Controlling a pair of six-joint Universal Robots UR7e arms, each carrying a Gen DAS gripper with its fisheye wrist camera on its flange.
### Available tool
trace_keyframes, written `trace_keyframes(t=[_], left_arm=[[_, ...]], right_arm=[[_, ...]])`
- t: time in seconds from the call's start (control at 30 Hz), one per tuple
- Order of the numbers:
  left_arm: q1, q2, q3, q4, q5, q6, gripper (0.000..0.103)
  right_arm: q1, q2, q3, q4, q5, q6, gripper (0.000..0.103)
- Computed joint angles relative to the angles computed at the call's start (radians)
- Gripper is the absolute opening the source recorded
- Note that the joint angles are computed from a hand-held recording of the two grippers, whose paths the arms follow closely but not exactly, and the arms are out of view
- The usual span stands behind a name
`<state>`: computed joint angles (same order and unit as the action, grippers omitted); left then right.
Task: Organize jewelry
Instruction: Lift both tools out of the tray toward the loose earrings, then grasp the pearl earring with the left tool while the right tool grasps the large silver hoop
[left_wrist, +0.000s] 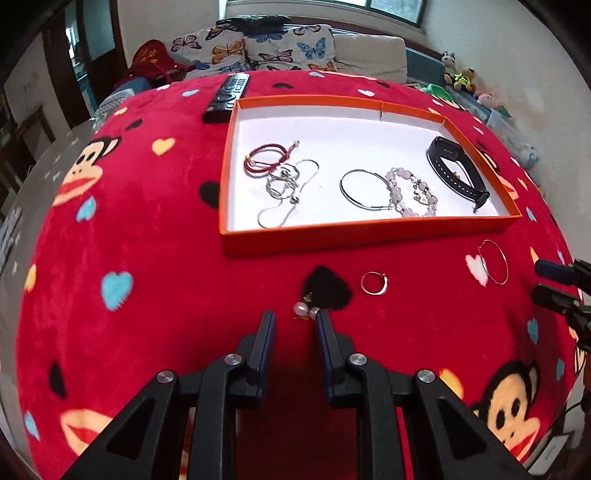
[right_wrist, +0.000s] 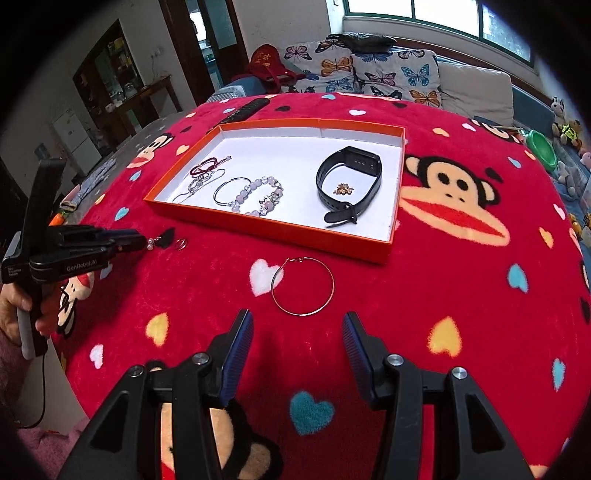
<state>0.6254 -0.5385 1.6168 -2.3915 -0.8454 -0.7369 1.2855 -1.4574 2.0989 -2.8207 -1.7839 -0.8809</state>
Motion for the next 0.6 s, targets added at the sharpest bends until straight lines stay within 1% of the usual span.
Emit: trace_keyframes(t=[0.33,0.5,0.6], left_arm=[[-0.004,0.032,-0.003,-0.055,0.041,-0.064,0.025],[-0.021,0.042,0.011,-0.063,0.093,-0.077,0.026],[-0.031,0.041,0.034,-0.088,0.118,-0.075,0.026]], right_arm=[[-0.015,0.018,-0.003,0.001,0.017,-0.025,0.055],[-0.023,0.027,-0.001,-0.013,0.023,-0.032,0.055],[-0.023,0.036,0.003,-0.037,0.009,-0.046,0.055]])
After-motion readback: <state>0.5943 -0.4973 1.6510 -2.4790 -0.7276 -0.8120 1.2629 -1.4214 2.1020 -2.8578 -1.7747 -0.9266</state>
